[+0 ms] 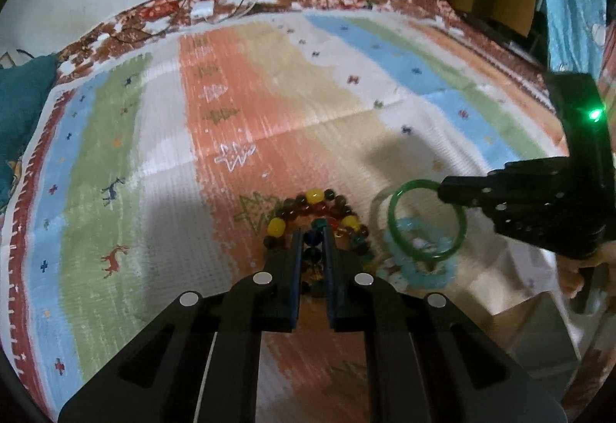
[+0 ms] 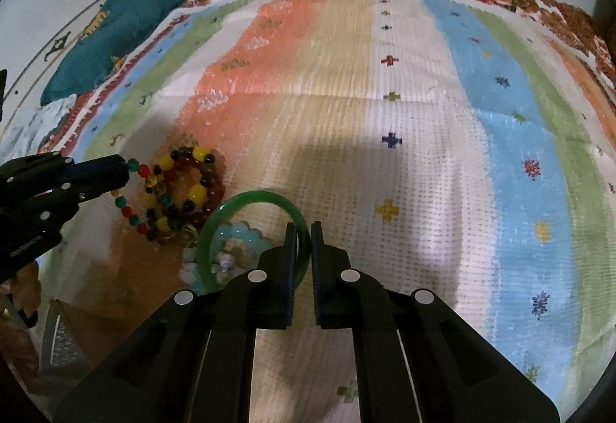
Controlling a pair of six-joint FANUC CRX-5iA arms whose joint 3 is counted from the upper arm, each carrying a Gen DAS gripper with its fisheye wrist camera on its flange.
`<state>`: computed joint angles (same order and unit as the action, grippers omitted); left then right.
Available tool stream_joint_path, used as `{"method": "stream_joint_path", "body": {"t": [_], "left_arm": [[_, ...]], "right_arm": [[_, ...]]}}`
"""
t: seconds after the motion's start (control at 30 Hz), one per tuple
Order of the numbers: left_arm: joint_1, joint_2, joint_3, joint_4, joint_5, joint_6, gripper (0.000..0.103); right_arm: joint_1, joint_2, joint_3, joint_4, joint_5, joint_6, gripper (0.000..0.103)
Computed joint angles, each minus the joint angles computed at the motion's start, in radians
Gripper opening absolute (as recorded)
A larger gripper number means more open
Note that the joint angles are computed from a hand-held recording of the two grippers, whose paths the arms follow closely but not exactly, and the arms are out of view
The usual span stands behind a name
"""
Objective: Organize jewelry
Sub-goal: 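Carry both bracelets over the silver tin and open both tools to drop them in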
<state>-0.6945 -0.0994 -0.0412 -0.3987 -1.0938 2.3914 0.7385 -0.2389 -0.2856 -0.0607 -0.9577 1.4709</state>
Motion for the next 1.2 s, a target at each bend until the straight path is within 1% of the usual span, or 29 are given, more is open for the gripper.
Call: {"method": "stream_joint_path", "body": {"t": [0.33, 0.53, 0.8, 0.97, 1.1, 1.2], "left_arm": [[-0.072, -0.025, 0.038, -0.079, -0.021, 0.092, 0.009], [-0.113, -0.040, 0.052, -0.119, -0.041, 0.144, 0.009], [-0.188, -0.058, 0.077, -0.184, -0.067, 0.220, 0.009], [-0.239, -0.071, 0.082, -0.220, -0.083, 0.261, 0.009], [-0.283, -0.078, 0.090, -0.258, -0.100, 0.299, 0.009], [-0.311, -0.079, 0.097, -0.276, -0.113, 0.320, 0.009]], "right_arm": [[0.035, -0.102, -0.036, 0.025, 0.031, -0.022, 0.008], [0.046, -0.150, -0.057, 0.036, 0.033, -0.037, 0.008], [0.097, -0.242, -0.110, 0.095, 0.057, -0.088, 0.008], [0.109, -0.296, -0.134, 0.095, 0.057, -0.095, 0.008], [0.138, -0.339, -0.161, 0.126, 0.056, -0.125, 0.008], [0.148, -0.364, -0.169, 0.128, 0.055, -0.128, 0.008]]}}
